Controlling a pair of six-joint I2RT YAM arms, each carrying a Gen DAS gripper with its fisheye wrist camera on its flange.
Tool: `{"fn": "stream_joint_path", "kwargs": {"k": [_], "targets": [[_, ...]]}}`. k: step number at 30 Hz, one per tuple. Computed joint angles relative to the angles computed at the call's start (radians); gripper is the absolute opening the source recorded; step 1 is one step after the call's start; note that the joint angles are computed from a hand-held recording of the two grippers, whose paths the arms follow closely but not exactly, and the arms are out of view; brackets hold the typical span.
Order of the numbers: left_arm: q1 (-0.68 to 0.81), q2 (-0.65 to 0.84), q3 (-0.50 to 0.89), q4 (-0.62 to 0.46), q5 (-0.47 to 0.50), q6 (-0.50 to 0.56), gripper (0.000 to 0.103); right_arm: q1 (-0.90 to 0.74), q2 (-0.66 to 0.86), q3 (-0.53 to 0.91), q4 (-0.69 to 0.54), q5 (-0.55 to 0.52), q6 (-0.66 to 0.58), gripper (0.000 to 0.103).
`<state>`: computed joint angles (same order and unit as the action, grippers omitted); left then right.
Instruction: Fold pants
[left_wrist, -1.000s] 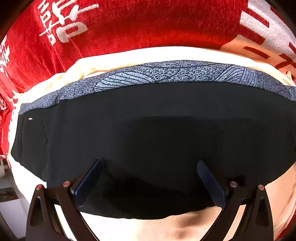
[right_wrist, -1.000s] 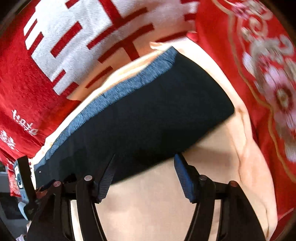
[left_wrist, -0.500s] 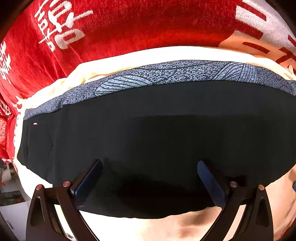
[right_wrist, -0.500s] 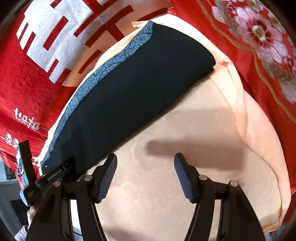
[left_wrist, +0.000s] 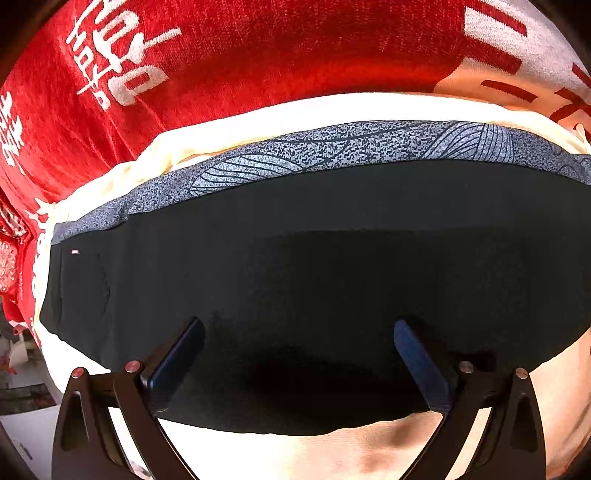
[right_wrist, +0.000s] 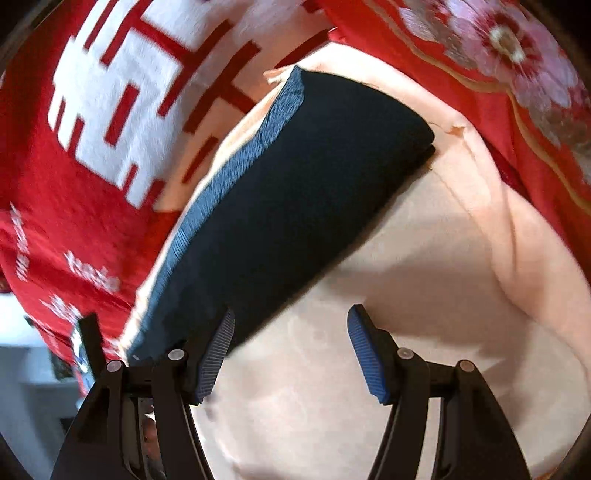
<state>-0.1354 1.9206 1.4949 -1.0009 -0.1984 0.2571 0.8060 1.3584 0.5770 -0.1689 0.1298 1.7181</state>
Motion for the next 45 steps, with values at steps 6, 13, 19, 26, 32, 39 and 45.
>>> {"fn": "stream_joint_path", "kwargs": {"k": [6, 13, 19, 26, 32, 39, 45], "targets": [[-0.002, -0.012, -0.011, 0.005, 0.010, 0.007, 0.103, 0.009, -0.034, -0.165, 0.254, 0.100, 0.091, 0.068], [-0.006, -0.031, -0.036, 0.034, 0.016, 0.037, 0.103, -0.091, 0.144, -0.180, 0.556, 0.132, 0.007, 0.068], [-0.026, -0.049, -0.041, 0.044, 0.000, 0.050, 0.100, -0.151, 0.149, -0.110, 0.432, 0.063, 0.039, 0.015], [-0.079, -0.078, 0.063, -0.082, 0.192, -0.016, 0.076, -0.134, 0.019, -0.024, 0.196, 0.060, -0.092, 0.010], [-0.193, -0.044, -0.013, -0.019, 0.240, -0.107, 0.076, -0.129, 0.038, 0.124, 0.037, 0.056, -0.214, 0.010], [-0.208, -0.117, -0.121, 0.091, 0.241, -0.093, 0.076, -0.093, 0.148, 0.362, -0.192, 0.114, -0.367, 0.010], [-0.130, -0.112, -0.058, -0.012, 0.341, -0.041, 0.076, -0.032, 0.296, 0.648, -0.414, 0.197, -0.459, 0.010]]}}
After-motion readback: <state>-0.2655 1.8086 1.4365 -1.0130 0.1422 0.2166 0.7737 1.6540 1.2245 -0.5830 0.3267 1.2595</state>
